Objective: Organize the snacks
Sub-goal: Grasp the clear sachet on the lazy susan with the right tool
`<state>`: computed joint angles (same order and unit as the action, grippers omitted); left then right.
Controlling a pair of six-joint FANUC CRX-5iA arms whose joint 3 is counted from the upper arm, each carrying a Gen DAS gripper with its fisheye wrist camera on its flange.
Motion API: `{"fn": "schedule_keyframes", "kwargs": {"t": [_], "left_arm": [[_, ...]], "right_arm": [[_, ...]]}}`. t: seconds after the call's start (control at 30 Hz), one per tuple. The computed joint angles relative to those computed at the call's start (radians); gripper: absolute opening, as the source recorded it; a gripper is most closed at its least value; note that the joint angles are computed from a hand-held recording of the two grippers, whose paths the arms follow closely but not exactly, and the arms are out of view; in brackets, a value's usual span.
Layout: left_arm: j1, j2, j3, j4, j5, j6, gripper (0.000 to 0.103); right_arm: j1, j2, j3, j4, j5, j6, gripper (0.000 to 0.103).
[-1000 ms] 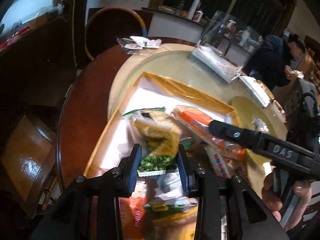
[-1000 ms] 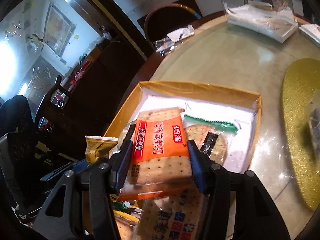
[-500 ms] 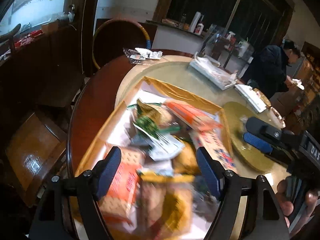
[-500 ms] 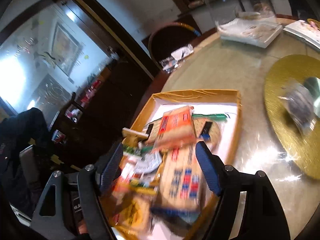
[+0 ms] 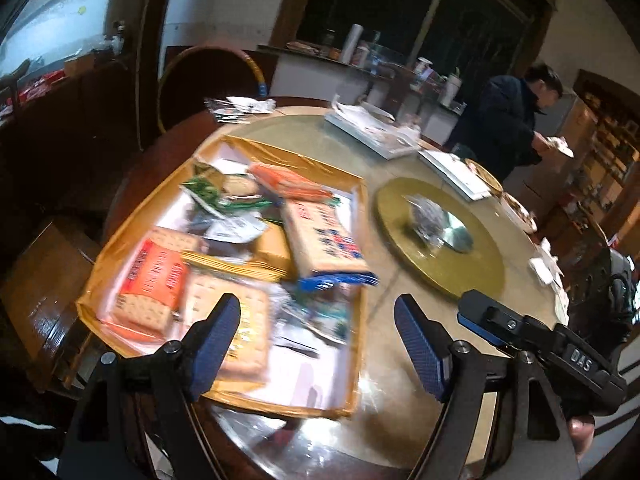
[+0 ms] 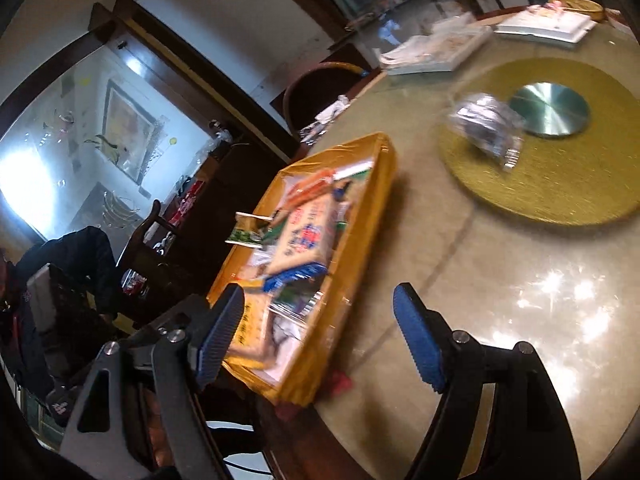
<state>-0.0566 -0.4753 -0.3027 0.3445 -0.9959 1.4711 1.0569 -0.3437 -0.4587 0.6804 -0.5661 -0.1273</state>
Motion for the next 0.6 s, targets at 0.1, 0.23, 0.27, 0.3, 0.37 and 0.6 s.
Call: {"fn": "schedule_keyframes", "kwargs": {"t": [0.1, 0.23, 0.27, 0.3, 0.37, 0.6], "left_arm": [[-0.054, 0.006, 0.017, -0.022, 0.011, 0.020, 0.079], [-0.096, 0.016, 0.033, -0.039, 0.012, 0.032, 0.079], [-0.107, 0.020, 0.039, -0.049, 0.013, 0.039, 0.079], [-0.114, 0.024, 0.042, -0.054, 0.013, 0.042, 0.079], [-0.126, 0.027, 0.042, -0.056, 0.012, 0.044, 0.079], [-0.155, 0.043, 0.050, -0.075, 0.009, 0.060, 0.079]], "right_arm": [[0.006, -0.043, -0.037, 0.036, -0.027, -0.047, 0.077], [0.012, -0.082, -0.064, 0.069, -0.060, -0.079, 0.077], [0.012, -0.087, -0.066, 0.069, -0.064, -0.079, 0.077], [0.014, -0.089, -0.067, 0.068, -0.067, -0.079, 0.077], [0.013, -0.094, -0.074, 0.074, -0.069, -0.090, 0.077], [0.001, -0.112, -0.097, 0.077, -0.064, -0.107, 0.077]]}}
